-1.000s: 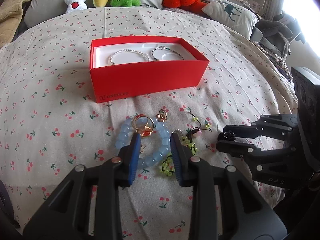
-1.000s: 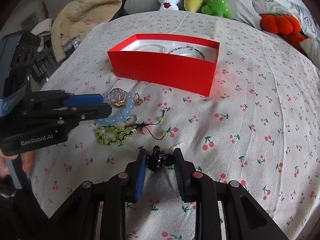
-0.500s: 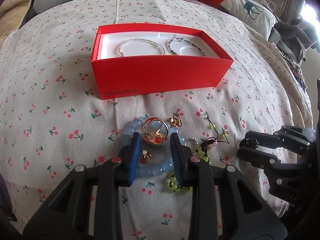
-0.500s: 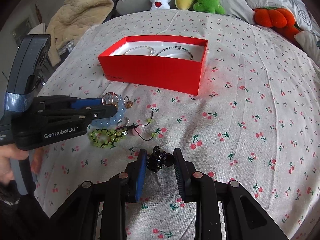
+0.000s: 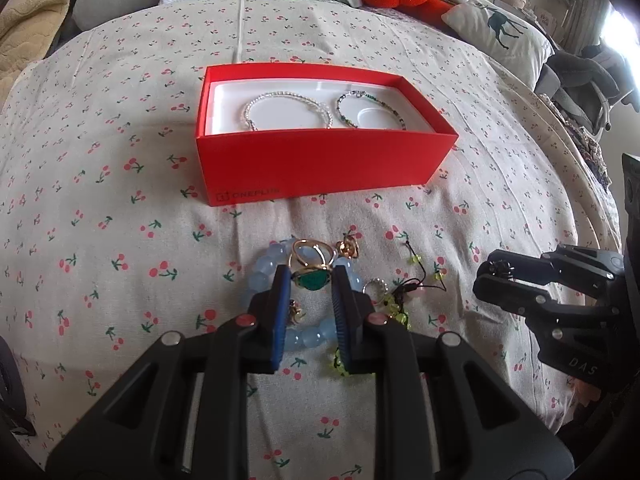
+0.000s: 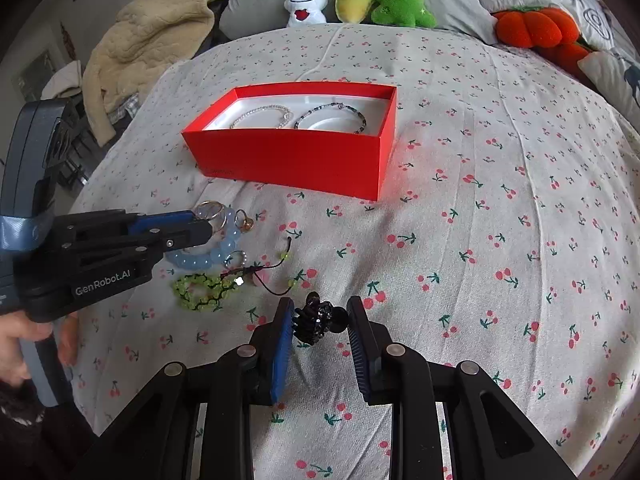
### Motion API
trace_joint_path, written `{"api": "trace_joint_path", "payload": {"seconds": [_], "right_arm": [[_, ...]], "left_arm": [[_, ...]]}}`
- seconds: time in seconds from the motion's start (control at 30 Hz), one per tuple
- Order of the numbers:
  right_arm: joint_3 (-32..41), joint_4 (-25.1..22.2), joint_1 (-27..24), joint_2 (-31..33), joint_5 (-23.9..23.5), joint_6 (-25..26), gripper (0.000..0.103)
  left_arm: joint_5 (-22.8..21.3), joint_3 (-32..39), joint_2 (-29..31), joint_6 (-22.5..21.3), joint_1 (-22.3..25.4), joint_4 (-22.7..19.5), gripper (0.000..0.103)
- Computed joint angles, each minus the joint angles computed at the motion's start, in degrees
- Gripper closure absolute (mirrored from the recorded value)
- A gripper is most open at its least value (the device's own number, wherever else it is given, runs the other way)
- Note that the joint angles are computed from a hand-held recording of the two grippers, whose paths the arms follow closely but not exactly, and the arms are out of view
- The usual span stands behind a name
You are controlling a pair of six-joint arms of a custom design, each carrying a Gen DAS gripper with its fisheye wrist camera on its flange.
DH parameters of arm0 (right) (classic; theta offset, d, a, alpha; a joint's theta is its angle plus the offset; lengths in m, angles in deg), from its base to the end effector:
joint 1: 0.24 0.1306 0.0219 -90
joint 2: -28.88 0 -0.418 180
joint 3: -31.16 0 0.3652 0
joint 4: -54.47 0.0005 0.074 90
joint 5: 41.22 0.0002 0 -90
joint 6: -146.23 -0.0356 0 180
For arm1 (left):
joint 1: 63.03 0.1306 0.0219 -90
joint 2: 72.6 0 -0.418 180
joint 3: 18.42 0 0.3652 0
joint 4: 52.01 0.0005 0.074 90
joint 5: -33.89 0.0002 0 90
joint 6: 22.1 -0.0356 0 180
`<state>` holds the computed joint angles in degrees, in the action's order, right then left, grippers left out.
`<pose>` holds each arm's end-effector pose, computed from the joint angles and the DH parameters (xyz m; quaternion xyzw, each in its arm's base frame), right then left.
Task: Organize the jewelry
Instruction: 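Lift the gold ring with the left tool while the right lifts the hair clip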
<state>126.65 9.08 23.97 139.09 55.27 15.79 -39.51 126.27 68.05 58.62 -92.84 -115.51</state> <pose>0.5252 0.2312 0.3351 0.1506 0.9529 0.0915 0.2468 0.6578 -0.3892 0.3281 0.3552 0.8869 -0.1835 0.2316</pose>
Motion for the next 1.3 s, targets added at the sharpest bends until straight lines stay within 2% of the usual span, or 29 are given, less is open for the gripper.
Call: {"api": "trace_joint_path", "payload": {"seconds": [0.03,0.07,0.1,0.2,0.33,0.37,0.43,0.5,0.57,0.83,1.07,1.3], "right_arm": [[0.1,0.1,-0.2,0.0,0.0,-0.2,0.076],[0.2,0.2,-0.3,-0.1,-0.1,-0.4,0.076],[0.4,0.2,-0.5,-0.2,-0.1,-0.6,0.076],[1.0,0.4,-1.1,-0.2,-0.6,-1.2,0.076],[1.9,0.5,-1.6,0.0,-1.4,-1.7,0.076],[2.1,0.6,-1.7,0.0,-1.5,-1.7,0.076],[2.4,0.6,-1.6,0.2,-1.7,-1.5,0.076],[2.5,0.5,-1.4,0.4,-1.9,-1.3,0.076],[2.4,0.3,-1.2,0.7,-2.2,-1.1,0.076],[1.7,-0.2,-0.9,1.1,-2.8,-0.8,0.076],[2.4,-0.2,-1.2,1.2,-2.8,-0.6,0.076],[5.5,-1.0,-2.4,1.7,-2.4,-0.4,0.076]], "left_arm": [[0.2,0.2,-0.1,0.0,0.1,-0.1,0.085],[0.5,0.6,0.0,0.1,0.1,-0.4,0.096],[0.7,1.2,0.1,0.1,0.2,-0.7,0.102],[1.1,2.6,0.4,0.4,0.3,-1.5,0.102],[3.6,5.7,2.0,1.0,0.7,-4.9,0.101],[3.9,5.5,1.9,0.7,0.7,-5.1,0.099],[3.6,4.8,1.7,-0.2,0.4,-4.9,0.089],[3.4,5.1,2.0,-1.0,0.1,-5.8,0.071],[2.8,6.6,3.2,-0.8,-0.2,-7.1,0.067],[1.5,7.3,4.6,2.3,-0.2,-5.5,0.07],[0.7,5.7,3.6,0.7,-0.2,-4.5,0.071],[2.5,5.8,2.0,1.2,0.4,-3.6,0.071]]}}
